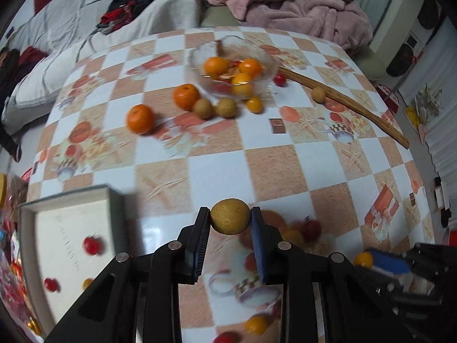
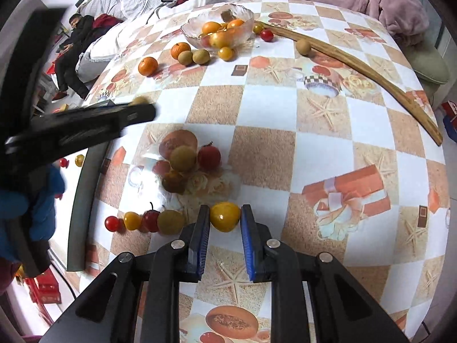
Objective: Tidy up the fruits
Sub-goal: 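Grasp a brown round fruit with the left tool while the right tool grasps a yellow cherry tomato, then carry both fruits into the white tray and open both tools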
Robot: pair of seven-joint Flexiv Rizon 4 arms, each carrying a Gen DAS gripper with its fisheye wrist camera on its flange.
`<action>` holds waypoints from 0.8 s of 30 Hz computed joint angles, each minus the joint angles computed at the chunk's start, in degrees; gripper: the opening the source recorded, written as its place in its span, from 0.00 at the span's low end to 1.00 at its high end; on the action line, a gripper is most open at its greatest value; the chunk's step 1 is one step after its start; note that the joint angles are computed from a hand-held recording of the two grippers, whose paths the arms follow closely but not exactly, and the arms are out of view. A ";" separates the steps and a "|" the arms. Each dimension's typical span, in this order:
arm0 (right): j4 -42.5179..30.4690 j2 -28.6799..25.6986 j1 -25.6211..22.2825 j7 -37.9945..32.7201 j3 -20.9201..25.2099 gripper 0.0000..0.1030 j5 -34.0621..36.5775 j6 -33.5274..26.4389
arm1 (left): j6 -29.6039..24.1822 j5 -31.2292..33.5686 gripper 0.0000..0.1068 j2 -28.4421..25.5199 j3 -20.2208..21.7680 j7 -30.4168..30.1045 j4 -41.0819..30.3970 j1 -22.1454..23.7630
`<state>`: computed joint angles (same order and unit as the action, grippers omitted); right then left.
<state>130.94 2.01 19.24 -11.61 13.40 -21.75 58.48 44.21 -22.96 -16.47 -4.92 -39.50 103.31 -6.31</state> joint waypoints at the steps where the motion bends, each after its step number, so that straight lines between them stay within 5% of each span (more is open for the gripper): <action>1: -0.55 -0.42 -0.04 -0.55 -0.23 0.23 0.40 0.11 | -0.05 -0.23 0.28 0.25 0.31 0.09 0.04 0.45; 11: -8.19 -6.17 2.14 -4.29 -0.87 0.23 0.30 -0.14 | 0.54 0.18 0.28 2.09 3.74 0.10 1.02 5.33; 24: -26.30 -20.02 6.47 -17.46 -1.80 0.23 4.15 -0.86 | 2.01 1.35 0.28 2.02 6.78 -1.80 1.31 11.38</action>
